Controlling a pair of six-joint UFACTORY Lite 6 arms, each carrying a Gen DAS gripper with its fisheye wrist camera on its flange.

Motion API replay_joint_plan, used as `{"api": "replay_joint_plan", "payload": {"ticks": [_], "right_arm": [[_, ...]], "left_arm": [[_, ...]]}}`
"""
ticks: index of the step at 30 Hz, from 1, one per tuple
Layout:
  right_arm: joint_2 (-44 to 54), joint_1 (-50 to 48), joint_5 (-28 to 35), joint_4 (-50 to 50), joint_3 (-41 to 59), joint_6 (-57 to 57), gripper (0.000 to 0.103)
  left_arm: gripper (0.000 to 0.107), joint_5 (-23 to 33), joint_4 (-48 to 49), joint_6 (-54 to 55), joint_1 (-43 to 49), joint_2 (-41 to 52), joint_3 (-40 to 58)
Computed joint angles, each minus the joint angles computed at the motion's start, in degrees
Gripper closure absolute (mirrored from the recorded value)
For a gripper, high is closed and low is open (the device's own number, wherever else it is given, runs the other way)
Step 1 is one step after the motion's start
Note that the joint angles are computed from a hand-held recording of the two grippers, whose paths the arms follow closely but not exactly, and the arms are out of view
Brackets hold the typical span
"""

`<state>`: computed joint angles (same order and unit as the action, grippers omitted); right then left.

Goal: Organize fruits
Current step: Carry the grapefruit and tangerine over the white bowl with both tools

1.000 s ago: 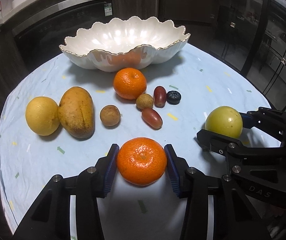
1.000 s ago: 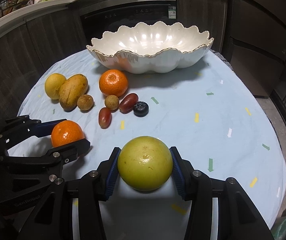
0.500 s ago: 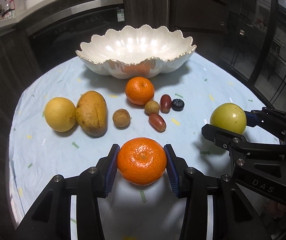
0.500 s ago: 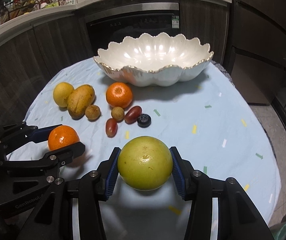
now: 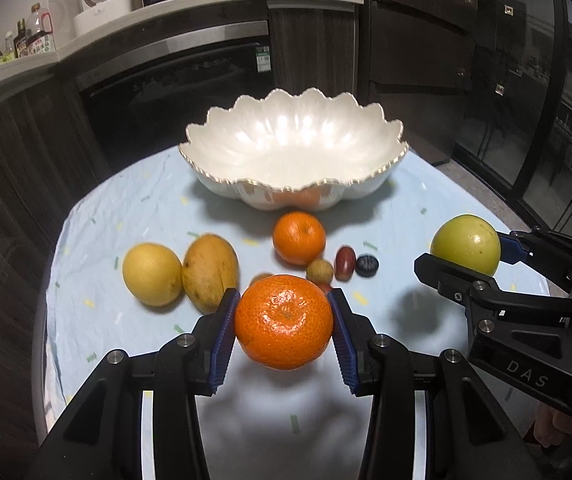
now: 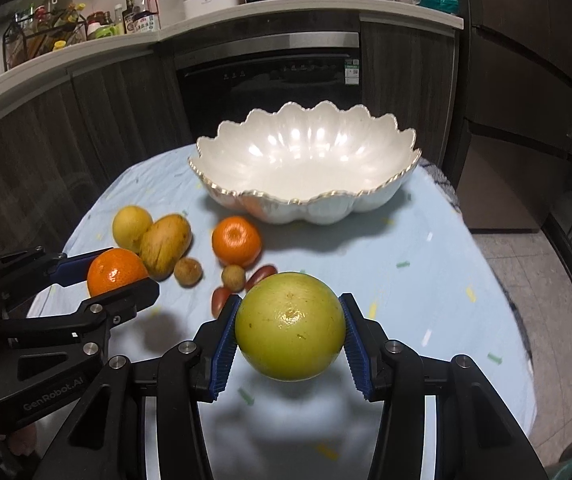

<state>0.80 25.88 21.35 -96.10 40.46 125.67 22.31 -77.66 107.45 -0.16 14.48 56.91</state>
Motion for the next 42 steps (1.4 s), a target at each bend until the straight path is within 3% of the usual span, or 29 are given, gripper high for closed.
{"api": "replay_joint_plan", "payload": {"ticks": [21,42], "right_arm": [[3.04,-9.98,-2.62,7.33,12.34,-17.47,0.054],[18.10,-19.49,-7.88,20.67,29.51,-37.07,0.054]], "left_arm": [[0.063,0.51,8.25,-14.47,-3.96,7.71,18.25],[0.063,2.20,27.43,-39.04,-8.56,29.46,48.03]]}}
